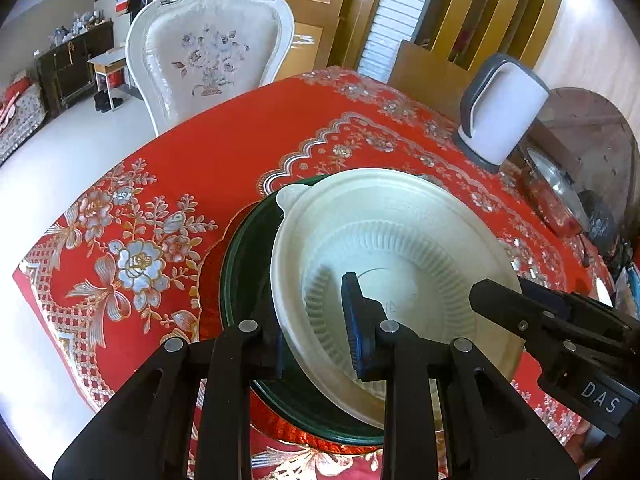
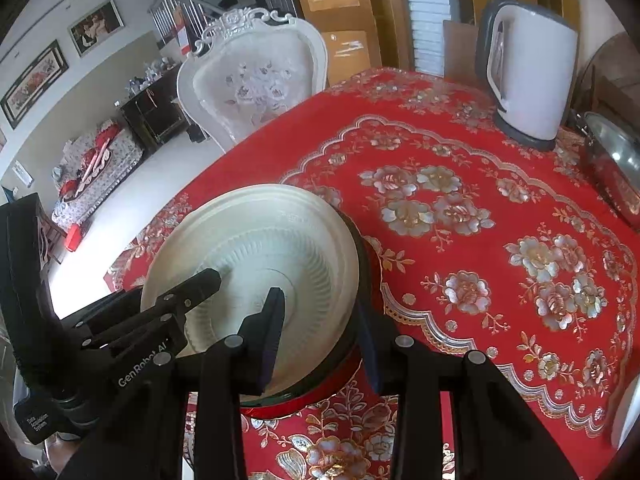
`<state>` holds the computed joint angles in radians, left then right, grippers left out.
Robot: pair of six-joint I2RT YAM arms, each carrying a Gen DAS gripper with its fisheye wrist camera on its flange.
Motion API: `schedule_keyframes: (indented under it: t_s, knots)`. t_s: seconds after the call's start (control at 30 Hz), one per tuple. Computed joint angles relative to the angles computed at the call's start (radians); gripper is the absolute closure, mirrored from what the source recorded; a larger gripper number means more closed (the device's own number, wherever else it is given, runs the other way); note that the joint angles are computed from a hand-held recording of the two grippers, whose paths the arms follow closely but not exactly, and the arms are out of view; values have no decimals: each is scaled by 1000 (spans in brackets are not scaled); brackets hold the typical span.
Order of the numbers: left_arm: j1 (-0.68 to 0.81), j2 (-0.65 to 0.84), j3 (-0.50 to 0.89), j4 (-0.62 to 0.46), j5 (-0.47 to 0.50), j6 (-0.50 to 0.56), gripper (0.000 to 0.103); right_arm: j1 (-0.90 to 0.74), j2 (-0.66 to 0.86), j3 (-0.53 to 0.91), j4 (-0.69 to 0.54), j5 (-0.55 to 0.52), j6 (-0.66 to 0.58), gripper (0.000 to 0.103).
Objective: Organize plates and bowls
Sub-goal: 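Lower the cream bowl into the green bowl and open the right tool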
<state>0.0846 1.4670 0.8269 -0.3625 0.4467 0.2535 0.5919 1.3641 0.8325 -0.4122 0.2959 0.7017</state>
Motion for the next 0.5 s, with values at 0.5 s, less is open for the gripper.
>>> schedule_keyframes:
  t_s: [0.5]
  knots:
    - [-40,6,-49,95,-66,-2,80,-8,21,0,2,8,-9,67]
